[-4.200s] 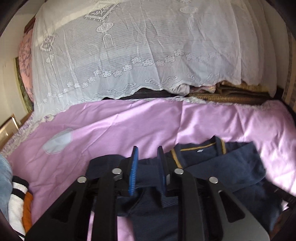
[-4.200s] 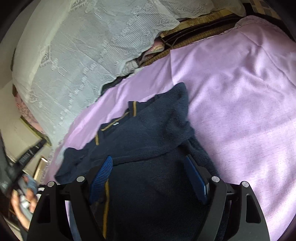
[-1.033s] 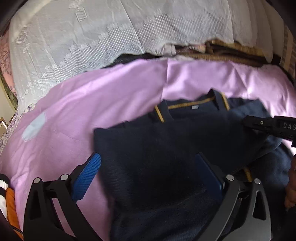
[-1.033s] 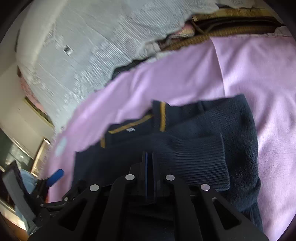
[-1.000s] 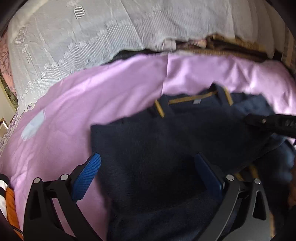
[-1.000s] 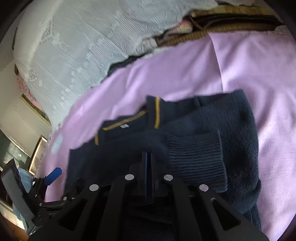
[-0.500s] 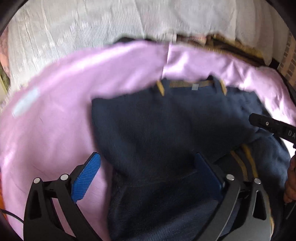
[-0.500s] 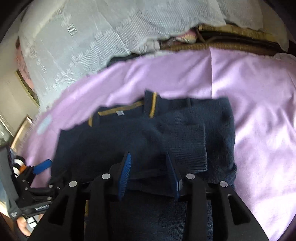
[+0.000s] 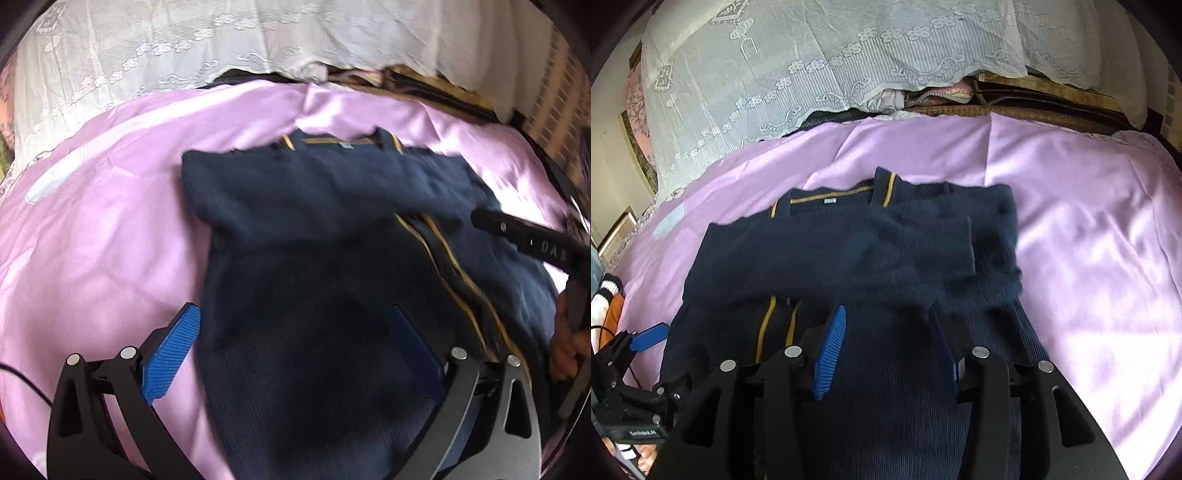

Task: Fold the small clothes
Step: 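Smooth the folded cardigan side with the left tool while the right tool presses the front, then move both open tools to the ribbed hem of the cardigan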

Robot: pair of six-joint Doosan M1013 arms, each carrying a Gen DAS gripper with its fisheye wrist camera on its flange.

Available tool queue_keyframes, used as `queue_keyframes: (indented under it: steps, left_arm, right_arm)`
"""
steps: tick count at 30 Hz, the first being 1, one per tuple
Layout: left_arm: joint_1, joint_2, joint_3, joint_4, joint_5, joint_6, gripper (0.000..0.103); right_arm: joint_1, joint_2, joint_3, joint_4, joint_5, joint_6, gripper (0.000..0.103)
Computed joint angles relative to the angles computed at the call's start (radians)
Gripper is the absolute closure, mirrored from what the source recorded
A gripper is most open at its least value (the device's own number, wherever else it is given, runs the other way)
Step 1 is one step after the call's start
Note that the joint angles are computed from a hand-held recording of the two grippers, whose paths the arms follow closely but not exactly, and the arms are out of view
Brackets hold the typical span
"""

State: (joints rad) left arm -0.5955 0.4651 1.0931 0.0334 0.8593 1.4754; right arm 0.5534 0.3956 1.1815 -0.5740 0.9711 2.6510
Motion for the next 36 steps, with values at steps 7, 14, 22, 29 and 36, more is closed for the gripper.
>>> queue_keyframes:
  steps: [7,14,22,29,36]
  left_arm:
    - [-0.016,-0.023,0.041,0.054,0.031,-0.008,0.004]
    - [-0.002,-0.073,0.117,-0.012,0.020,-0.022,0.004]
    - [-0.011,-0.157,0.235,-0.039,-0.011,0.011,0.004]
    - [-0.012,-0.229,0.323,-0.098,-0.040,0.092,0.004]
    - [0.066,-0.241,0.348,-0.461,-0.026,0.337,0.004]
  right_arm:
    - [0.049,-0.036,0.066,0.015,0.070,-0.010,0.026]
    - [0.099,-0.081,0.137,-0.036,0.058,0.066,0.021]
    - [0.123,-0.178,0.278,-0.070,-0.089,0.241,0.021]
    - [0.163,-0.234,0.348,-0.116,-0.119,0.324,0.021]
    - [0.174,-0.344,0.505,-0.269,-0.253,0.664,0.021]
